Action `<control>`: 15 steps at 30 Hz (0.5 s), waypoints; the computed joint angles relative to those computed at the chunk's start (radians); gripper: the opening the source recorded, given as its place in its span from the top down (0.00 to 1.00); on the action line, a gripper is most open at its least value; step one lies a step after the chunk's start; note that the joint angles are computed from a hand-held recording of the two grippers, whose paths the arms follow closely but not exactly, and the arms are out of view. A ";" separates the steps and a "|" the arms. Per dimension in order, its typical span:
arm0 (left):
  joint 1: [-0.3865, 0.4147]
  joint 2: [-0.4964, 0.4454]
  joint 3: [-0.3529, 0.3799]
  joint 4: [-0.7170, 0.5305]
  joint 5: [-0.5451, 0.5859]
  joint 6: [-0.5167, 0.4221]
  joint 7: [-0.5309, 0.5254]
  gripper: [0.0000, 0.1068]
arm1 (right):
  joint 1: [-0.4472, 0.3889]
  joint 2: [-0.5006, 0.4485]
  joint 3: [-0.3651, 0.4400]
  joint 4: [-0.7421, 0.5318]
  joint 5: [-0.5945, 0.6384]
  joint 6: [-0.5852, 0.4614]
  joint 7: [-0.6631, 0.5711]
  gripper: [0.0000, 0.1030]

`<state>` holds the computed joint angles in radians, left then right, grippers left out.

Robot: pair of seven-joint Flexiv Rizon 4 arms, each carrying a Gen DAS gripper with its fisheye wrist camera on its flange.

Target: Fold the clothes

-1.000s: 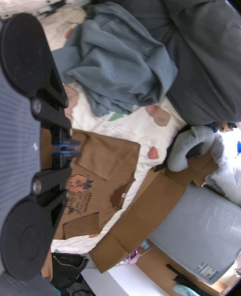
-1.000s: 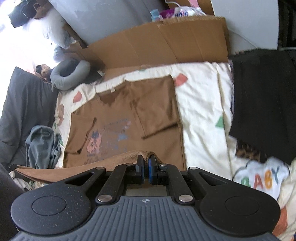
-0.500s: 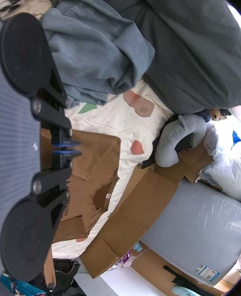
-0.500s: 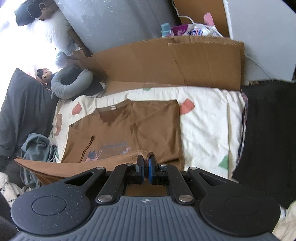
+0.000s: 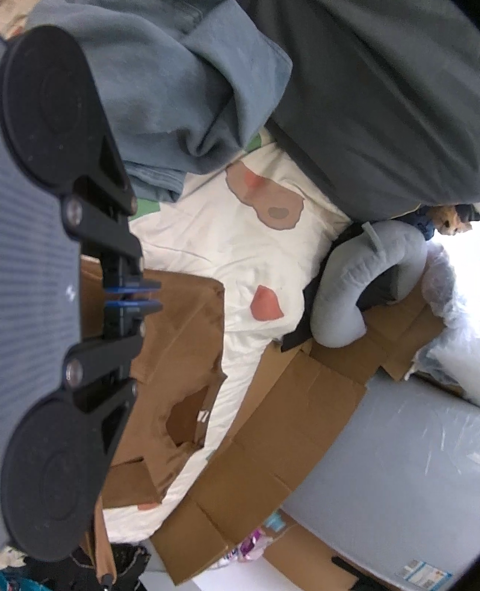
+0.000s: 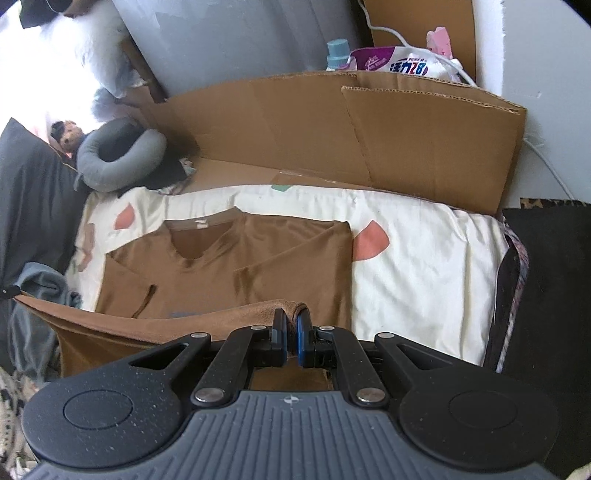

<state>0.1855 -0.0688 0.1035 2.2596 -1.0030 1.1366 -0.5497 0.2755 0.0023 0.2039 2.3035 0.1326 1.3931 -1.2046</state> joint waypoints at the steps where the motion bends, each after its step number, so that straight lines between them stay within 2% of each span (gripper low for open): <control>1: -0.003 -0.020 -0.008 -0.009 -0.009 0.013 0.004 0.96 | 0.001 -0.022 -0.005 -0.009 -0.013 0.006 0.003 0.97; 8: -0.012 -0.165 -0.081 -0.072 -0.072 0.150 0.035 0.96 | -0.020 -0.179 -0.013 -0.077 -0.076 0.047 0.020 0.97; 15: 0.013 -0.292 -0.142 -0.123 0.004 0.238 -0.033 0.96 | -0.014 -0.321 -0.048 -0.124 -0.172 0.090 0.109 0.97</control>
